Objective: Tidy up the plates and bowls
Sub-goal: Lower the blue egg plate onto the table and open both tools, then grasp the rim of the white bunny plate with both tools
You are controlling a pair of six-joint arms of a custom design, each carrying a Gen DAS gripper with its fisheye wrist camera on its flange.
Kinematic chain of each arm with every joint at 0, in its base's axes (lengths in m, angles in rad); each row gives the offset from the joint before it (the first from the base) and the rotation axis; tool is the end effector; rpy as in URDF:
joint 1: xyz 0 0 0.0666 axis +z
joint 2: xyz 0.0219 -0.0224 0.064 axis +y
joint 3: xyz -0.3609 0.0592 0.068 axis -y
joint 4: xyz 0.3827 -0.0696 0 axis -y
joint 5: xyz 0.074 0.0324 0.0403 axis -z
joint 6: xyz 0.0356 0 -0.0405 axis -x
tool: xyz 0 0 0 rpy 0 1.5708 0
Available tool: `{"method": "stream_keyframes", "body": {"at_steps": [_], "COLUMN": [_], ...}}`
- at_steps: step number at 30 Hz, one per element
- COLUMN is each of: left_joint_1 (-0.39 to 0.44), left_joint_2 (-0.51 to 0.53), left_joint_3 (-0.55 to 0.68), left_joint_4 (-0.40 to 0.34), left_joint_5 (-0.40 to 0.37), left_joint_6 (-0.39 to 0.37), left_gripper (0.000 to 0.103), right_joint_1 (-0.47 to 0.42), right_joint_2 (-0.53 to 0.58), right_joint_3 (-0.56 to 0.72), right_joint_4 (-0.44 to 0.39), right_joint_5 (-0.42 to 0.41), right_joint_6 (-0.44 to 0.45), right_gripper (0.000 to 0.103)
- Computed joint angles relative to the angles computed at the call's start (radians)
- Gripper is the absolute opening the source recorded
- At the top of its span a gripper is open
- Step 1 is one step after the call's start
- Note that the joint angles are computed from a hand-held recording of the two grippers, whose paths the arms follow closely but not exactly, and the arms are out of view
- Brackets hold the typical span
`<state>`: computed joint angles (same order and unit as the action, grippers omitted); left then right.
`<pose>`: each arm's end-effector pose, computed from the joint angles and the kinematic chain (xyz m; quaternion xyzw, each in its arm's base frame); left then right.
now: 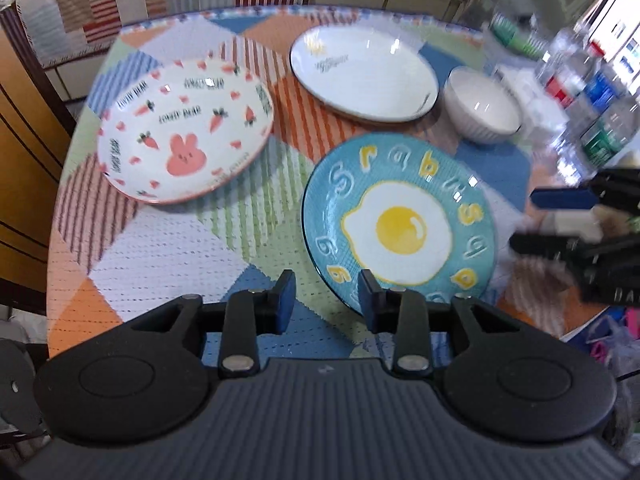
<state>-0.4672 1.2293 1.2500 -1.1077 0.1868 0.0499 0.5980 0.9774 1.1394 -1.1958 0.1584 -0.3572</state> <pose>0.3524 -0.1856 0.4048 0.2221 0.9411 -0.1485 0.2074 0.2594 0.1695 0.4357 -0.0946 0.9567 0.0538 0.2699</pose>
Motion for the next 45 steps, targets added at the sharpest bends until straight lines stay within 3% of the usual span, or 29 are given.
{"method": "stream_keyframes", "body": {"at_steps": [13, 20, 28, 31, 33, 39, 45], "left_joint_1": [0.116, 0.149, 0.178, 0.196, 0.208, 0.245, 0.286], "left_joint_2": [-0.140, -0.130, -0.044, -0.008, 0.017, 0.126, 0.242], "left_joint_3": [-0.063, -0.046, 0.013, 0.027, 0.034, 0.066, 0.110], "left_joint_4": [0.034, 0.033, 0.051, 0.081, 0.105, 0.161, 0.193], "left_joint_5": [-0.004, 0.005, -0.013, -0.024, -0.031, -0.063, -0.048], "left_joint_6": [-0.049, -0.073, -0.112, -0.131, -0.137, -0.141, -0.054], "left_gripper": [0.042, 0.047, 0.055, 0.065, 0.069, 0.068, 0.066], "right_joint_1": [0.159, 0.187, 0.134, 0.104, 0.080, 0.000, -0.060], "right_joint_2": [0.004, 0.044, 0.142, 0.173, 0.198, 0.305, 0.411], "right_joint_3": [0.047, 0.085, 0.123, 0.117, 0.109, 0.108, 0.108], "right_joint_4": [0.106, 0.168, 0.270, 0.326, 0.368, 0.451, 0.516], "right_joint_5": [0.018, 0.019, -0.012, -0.017, -0.029, -0.130, -0.166], "right_joint_6": [-0.133, -0.109, 0.014, 0.029, 0.025, -0.049, -0.104], "right_gripper": [0.063, 0.070, 0.072, 0.074, 0.074, 0.073, 0.071]}}
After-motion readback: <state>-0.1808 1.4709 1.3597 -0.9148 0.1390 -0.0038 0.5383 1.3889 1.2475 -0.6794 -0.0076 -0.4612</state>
